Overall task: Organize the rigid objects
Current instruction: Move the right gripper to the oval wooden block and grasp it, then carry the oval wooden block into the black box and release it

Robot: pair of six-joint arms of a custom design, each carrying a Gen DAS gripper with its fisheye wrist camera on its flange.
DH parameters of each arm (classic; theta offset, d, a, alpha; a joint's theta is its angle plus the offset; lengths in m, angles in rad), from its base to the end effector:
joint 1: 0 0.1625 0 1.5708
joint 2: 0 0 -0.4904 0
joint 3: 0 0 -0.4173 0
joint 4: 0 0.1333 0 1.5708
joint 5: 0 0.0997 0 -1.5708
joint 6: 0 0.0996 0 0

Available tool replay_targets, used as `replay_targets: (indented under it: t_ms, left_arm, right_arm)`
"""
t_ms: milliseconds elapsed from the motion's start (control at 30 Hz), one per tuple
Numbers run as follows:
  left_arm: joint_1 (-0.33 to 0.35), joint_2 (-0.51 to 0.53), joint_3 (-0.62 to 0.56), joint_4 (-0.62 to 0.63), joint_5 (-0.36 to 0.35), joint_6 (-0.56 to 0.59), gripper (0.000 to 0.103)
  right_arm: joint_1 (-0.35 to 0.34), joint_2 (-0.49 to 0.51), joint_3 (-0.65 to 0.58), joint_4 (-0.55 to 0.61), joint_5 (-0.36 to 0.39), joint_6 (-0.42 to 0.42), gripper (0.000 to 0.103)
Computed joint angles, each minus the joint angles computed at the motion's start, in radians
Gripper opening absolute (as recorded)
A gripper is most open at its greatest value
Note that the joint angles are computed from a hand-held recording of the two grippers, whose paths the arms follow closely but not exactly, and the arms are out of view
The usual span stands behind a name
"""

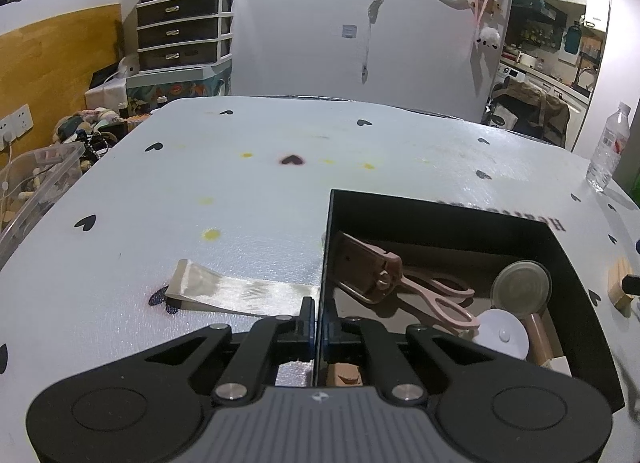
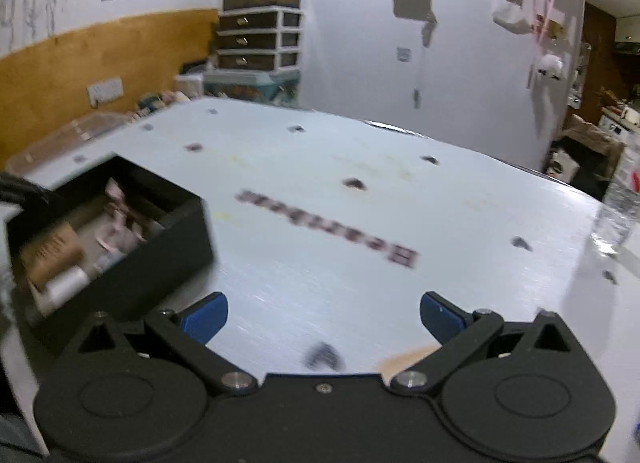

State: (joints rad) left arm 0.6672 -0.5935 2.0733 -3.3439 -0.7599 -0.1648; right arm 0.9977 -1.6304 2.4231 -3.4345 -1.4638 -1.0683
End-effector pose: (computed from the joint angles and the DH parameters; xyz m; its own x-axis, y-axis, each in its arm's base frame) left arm -0.3125 -0.5078 -0.0157 -0.7063 0.3087 -0.6371 0.6449 0.6518 -0.3990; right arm -0.0951 -0.4128 0.3949 -0.6546 -0.1312 0.7445 -0.6515 0.5974 -0.4676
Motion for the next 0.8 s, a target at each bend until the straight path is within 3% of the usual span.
replay_targets:
  t_ms: [233, 367, 467, 633, 800]
  left_arm:
    - [0.0, 0.001, 0.0, -0.003, 0.002, -0.004, 0.003]
    - [-0.001, 0.0, -0.003, 0.006, 0.005, -0.002, 0.004]
    - [-0.003, 0.0, -0.003, 0.011, 0.008, -0.005, 0.004]
    - [-0.003, 0.001, -0.004, 0.01, 0.008, -0.007, 0.004]
    - [-0.003, 0.001, -0.004, 0.009, 0.008, -0.006, 0.004]
  right_arm:
    - [-0.052, -0.007, -0.118, 0.188, -0.041, -0.036, 0.103]
    - [-0.048, 0.029, -0.179, 0.24, -0.116, -0.025, 0.103]
    - [-0.062, 0.009, -0.211, 0.38, -0.093, -0.024, 0.103]
    - [-0.06, -0.033, -0.198, 0.494, -0.08, -0.073, 0.102]
    - [-0.04, -0.031, -0.167, 0.423, -0.117, -0.054, 0.093]
